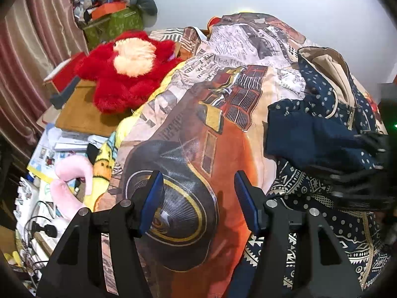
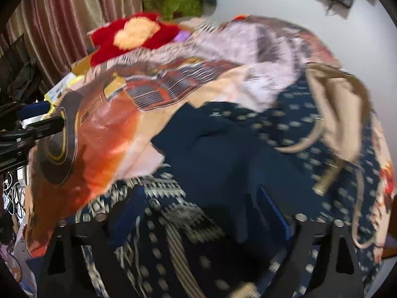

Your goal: Fold large clothes

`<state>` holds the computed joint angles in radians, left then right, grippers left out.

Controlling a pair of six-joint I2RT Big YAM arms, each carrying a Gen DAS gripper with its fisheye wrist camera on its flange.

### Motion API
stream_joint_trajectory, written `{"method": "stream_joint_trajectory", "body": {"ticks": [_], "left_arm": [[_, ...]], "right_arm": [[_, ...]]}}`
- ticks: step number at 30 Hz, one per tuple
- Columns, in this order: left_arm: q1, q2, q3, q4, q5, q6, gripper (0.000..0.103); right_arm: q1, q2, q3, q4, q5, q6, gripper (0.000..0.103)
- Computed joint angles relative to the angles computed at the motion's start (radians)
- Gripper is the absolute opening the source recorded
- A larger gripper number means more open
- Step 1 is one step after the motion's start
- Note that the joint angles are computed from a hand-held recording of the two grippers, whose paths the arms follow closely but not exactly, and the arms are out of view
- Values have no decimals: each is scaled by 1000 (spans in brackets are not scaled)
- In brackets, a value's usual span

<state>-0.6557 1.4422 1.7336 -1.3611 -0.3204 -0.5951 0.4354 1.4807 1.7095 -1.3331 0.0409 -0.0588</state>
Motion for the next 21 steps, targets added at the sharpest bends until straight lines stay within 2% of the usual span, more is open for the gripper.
{"method": "stream_joint_trajectory", "body": {"ticks": [6,11,14,16,19,21], "left_arm": [[-9,1,-32,47,33,36,59],[-25,23,-46,54,57,67,59],[-39,33,-51,54,54,73,59],[-53,39,-48,54,54,93,59],[-72,55,-41,55,77,105,59],[-80,71,-35,54,98,115,59]], "right_arm": [[26,128,53,-14,-5,38,74],[23,159,44,13,26,67,53],[5,151,30,38,-17,94,41],[-1,142,25,50,-40,100,28],[-3,120,15,68,-56,106,19],[-5,106,11,73,-67,109,17]]}}
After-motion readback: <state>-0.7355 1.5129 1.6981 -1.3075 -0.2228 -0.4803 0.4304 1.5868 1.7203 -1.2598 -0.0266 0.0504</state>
